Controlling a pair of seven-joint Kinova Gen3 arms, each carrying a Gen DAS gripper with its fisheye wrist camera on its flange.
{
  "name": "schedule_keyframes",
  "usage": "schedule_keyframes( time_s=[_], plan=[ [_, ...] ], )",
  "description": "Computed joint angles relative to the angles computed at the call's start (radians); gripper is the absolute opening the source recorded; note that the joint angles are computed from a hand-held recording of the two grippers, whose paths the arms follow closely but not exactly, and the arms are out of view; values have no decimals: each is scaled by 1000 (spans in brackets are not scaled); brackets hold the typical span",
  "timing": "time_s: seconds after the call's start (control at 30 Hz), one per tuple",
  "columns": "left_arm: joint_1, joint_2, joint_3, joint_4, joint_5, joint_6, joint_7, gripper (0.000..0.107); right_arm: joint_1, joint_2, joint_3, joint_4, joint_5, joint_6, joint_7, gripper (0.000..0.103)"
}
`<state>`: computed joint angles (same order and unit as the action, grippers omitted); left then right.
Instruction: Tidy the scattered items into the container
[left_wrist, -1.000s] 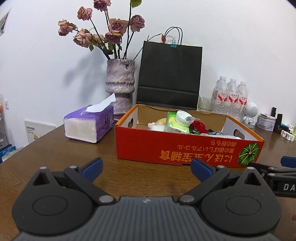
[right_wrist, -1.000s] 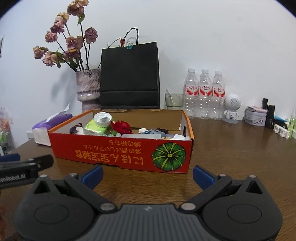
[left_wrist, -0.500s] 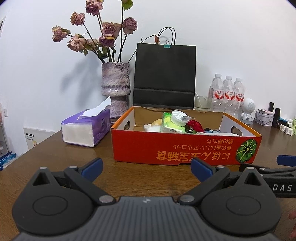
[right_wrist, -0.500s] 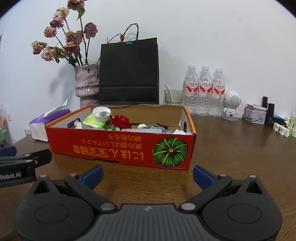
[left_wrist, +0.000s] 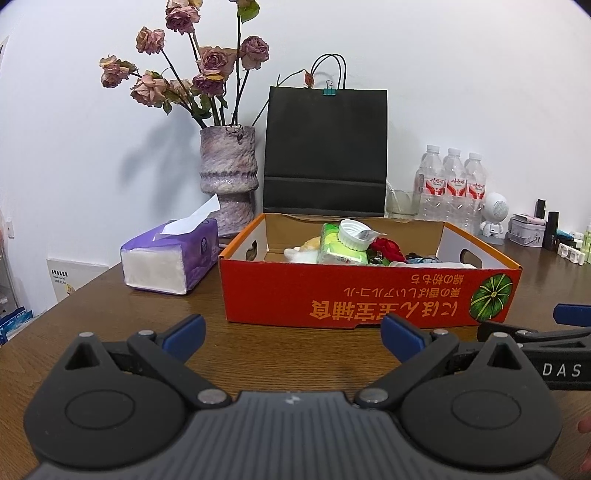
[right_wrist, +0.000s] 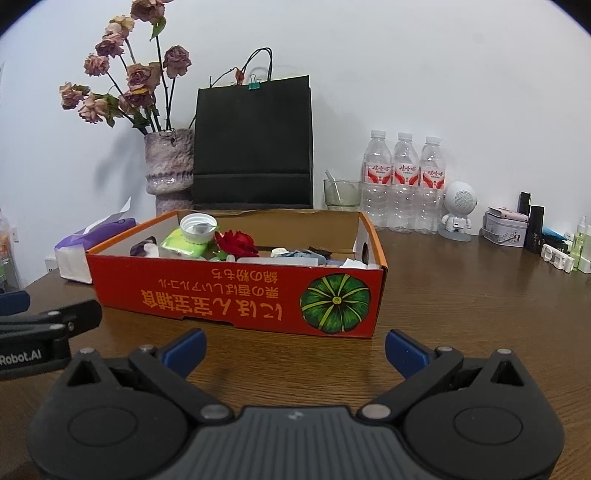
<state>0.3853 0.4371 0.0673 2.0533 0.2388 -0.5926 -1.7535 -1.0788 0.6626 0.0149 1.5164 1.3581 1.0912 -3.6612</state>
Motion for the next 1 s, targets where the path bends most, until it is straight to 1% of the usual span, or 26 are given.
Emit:
schedule_keyframes(
  time_s=[0.47, 0.87, 1.0],
  plan=[
    [0, -1, -1, -1, 2, 7, -1, 103, -2, 3, 1, -6, -3, 1, 8, 103],
    [-13, -1, 7, 0, -26, 8, 14, 103, -3, 3, 2, -6, -5, 2, 9, 103],
    [-8, -1, 4, -1, -19, 7, 11, 103, -2, 3, 2, -6, -5, 2, 9, 103]
  ],
)
